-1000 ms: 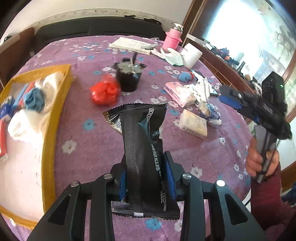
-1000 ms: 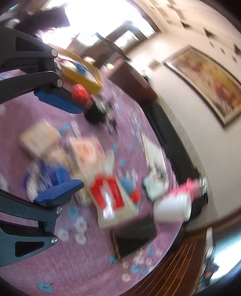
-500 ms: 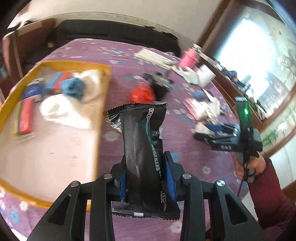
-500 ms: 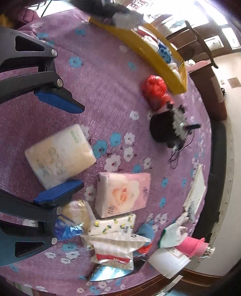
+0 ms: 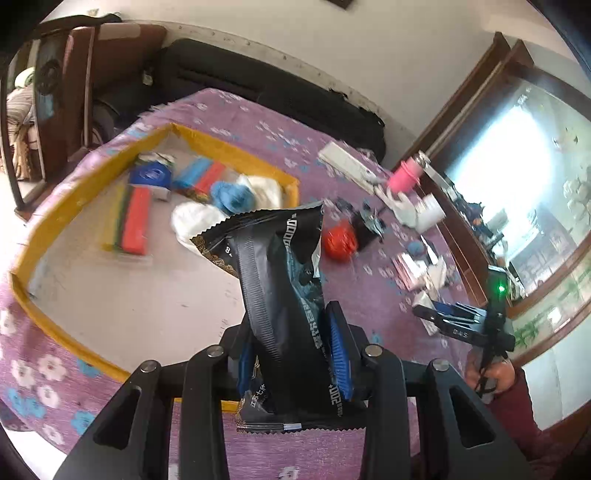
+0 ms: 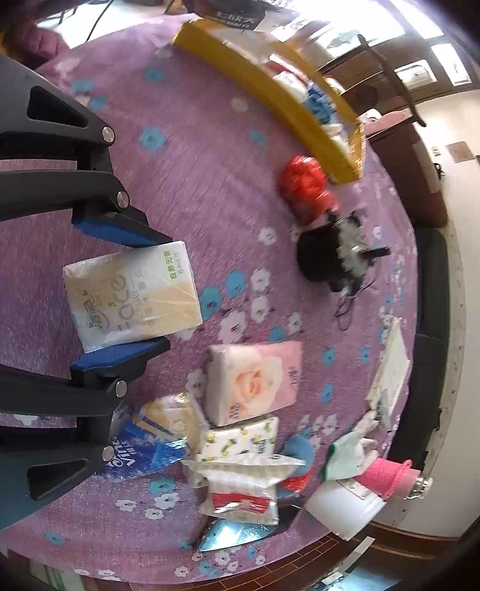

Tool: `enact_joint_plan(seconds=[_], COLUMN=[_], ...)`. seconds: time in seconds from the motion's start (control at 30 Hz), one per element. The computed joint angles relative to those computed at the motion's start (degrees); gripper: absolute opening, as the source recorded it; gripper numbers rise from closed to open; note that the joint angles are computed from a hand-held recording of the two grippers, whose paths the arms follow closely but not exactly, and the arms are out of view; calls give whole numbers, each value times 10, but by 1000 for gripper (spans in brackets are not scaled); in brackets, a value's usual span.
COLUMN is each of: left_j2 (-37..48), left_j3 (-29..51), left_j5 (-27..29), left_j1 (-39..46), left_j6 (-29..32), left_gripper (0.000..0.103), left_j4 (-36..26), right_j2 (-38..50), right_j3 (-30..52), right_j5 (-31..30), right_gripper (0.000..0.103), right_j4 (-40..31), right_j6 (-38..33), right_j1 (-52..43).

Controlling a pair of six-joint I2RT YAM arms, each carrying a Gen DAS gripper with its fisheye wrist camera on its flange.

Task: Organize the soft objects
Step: 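Lower the black bag into the tray with the left tool while the right tool releases the face pack there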

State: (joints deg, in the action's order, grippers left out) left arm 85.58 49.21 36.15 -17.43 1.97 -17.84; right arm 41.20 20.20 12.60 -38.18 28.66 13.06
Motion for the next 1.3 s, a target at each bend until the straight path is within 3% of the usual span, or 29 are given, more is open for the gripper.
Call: enact_joint_plan(seconds=[0.2, 0.4, 0.7, 0.8, 0.87, 0.97, 1.3], left_j2=[59, 160, 252, 235, 207, 165, 99], left_j3=[66, 157, 247, 228, 197, 149, 70], left_j5=[-75, -145, -187, -161, -147, -138, -119], left_j1=[33, 43, 41, 52, 64, 83, 117], left_j6=[17, 26, 20, 12, 9, -2, 6], left_gripper=[34, 34, 35, 37, 53, 65, 70], left_j4=[-33, -64, -70, -53, -28, 11, 38], right_j2=[92, 265, 511, 570, 599, 641, 822], right_j3=[68, 175, 372, 423, 447, 487, 712], right_j5=[2, -19, -57, -74, -83, -91, -72], right_gripper=[52, 52, 52, 52, 52, 52, 52], right_j4=[63, 169, 217, 215, 214, 200, 66], right_j6=[44, 46, 28, 28, 25, 19, -19], right_j1=[87, 155, 204, 212, 217, 223, 205])
